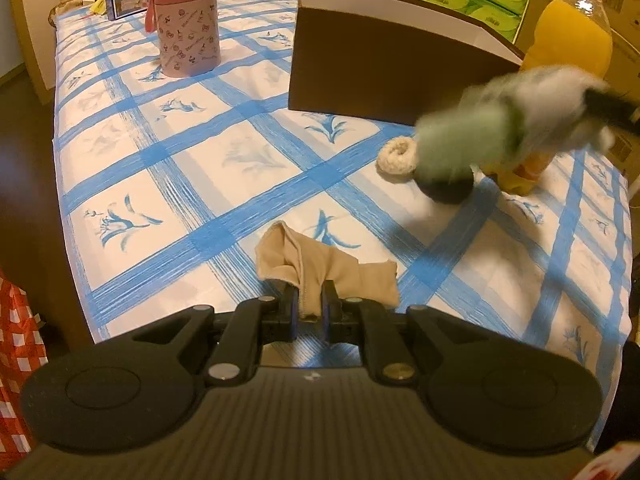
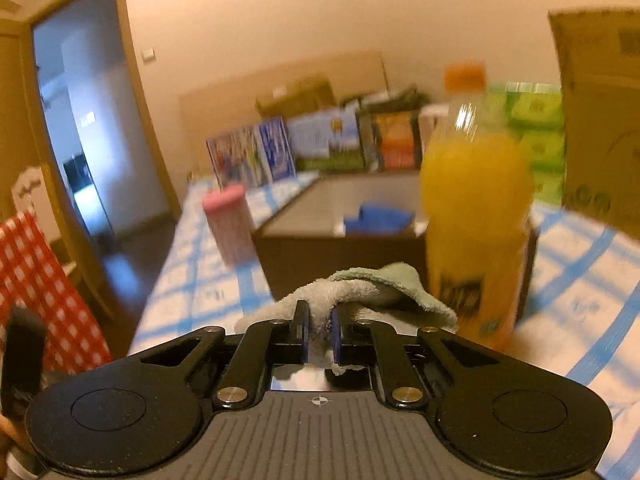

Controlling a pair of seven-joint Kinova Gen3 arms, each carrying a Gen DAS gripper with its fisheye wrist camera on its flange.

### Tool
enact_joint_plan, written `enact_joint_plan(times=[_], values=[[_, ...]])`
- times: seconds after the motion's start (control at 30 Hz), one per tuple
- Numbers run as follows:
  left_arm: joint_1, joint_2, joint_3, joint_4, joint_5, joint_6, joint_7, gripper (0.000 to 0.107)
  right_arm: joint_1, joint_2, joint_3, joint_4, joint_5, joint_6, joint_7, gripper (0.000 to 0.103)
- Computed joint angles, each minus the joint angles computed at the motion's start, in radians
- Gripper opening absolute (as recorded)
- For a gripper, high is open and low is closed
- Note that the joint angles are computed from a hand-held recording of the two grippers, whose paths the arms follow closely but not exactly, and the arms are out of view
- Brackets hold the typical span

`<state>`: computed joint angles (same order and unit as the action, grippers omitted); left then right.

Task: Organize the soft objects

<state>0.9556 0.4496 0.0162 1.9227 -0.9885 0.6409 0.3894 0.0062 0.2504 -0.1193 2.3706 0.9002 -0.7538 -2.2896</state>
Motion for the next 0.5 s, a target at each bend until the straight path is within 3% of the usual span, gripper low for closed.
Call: enact_joint_plan(times=[0.13,0.3,0.37,0.43,0.5], values=[[0.015,-0.007,0.005,-0.001,-0.012,0.017,0.006,0.01,0.037,-0.079,-0.044,0.011,0.018,0.102,0.064,0.011],[0.016,-0.008,0.04,-0.028,0.006,0.08,-0.063,0.01,-0.179,-0.104,0.087,0.038,0.021,0.306,0.246,0.011],[0.014,-0.004,0.057,-0.047,0.024,0.113,-0.115,0.01,-0.252,-0.094,0.118,0.036,0.037,0.387,0.263,0.011],[0.014,-0.001,0.063,-0.057,0.032,0.123,-0.149,0.01,-0.251,-0.087,0.075,0.014,0.082,0.468,0.215,0.011],[0.016,0.002,0.067,-0.067,0.037,0.126,-0.176,0.01,-0.183,-0.064,-0.013,-0.008,0.156,0.501,0.147,0.011]])
